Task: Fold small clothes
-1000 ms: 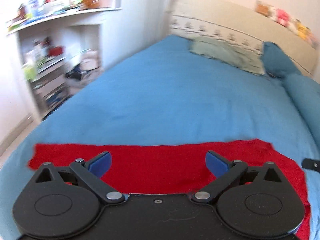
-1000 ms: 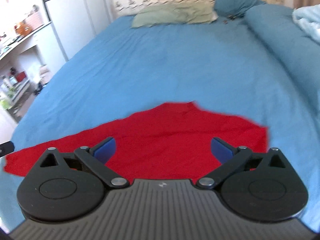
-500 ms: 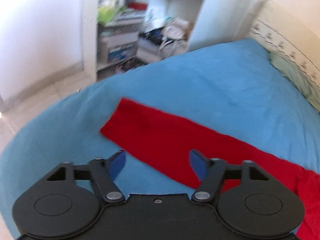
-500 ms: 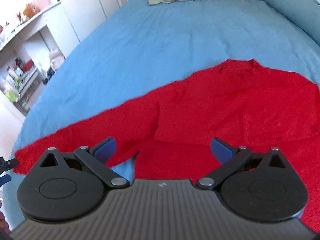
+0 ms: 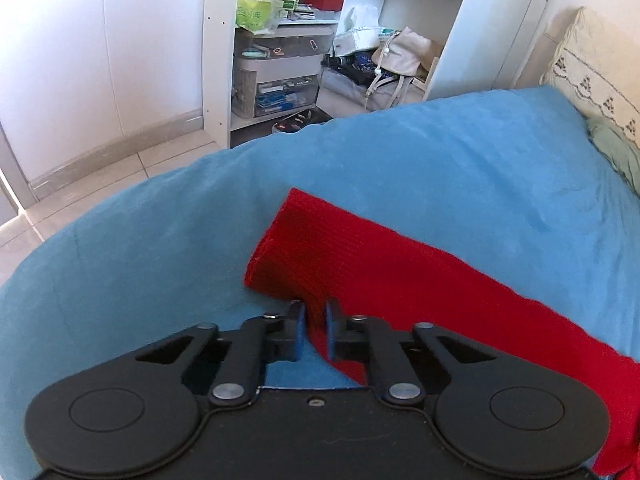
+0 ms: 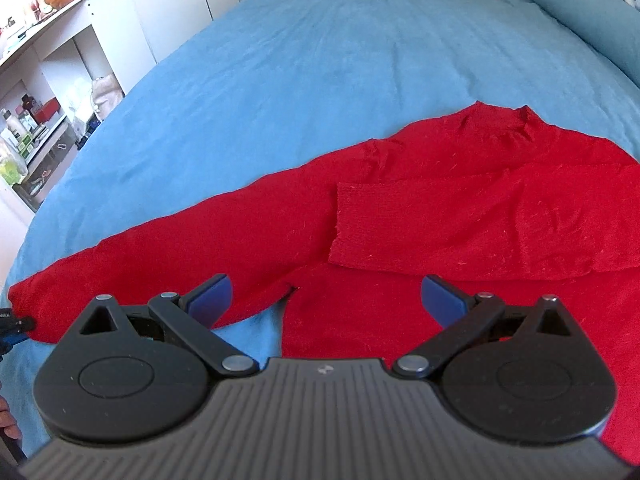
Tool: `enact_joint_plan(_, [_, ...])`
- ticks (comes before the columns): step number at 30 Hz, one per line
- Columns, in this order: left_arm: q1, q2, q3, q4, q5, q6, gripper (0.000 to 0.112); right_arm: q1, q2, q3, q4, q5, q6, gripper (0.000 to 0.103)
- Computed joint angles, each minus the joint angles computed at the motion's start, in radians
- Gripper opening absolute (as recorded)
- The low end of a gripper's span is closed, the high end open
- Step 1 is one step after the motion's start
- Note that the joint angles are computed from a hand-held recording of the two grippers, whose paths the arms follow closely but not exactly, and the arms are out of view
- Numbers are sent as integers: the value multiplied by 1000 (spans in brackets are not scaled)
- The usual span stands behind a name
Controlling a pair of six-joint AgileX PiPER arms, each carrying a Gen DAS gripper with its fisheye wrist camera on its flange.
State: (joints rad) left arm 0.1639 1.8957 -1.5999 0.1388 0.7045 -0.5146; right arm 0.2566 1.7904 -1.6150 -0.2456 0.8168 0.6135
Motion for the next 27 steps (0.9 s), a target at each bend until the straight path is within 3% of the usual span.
enact_joint_plan(9, [-96,-63,-31,175,5,-97,6,-64,-47,32,59,-46,-78,103])
enact_joint_plan(18, [-456,-92,-249,305,44,-24,6,-329,-178,68,259,-63,-342,103])
enact_joint_plan(24, [-743,134,-579,213,87,73,6,-651,-232,85,480,-31,-649,103])
enact_joint_plan(27, [-869,349,-849,175,193,138,6,-819,-216,74,584,4,-813,103])
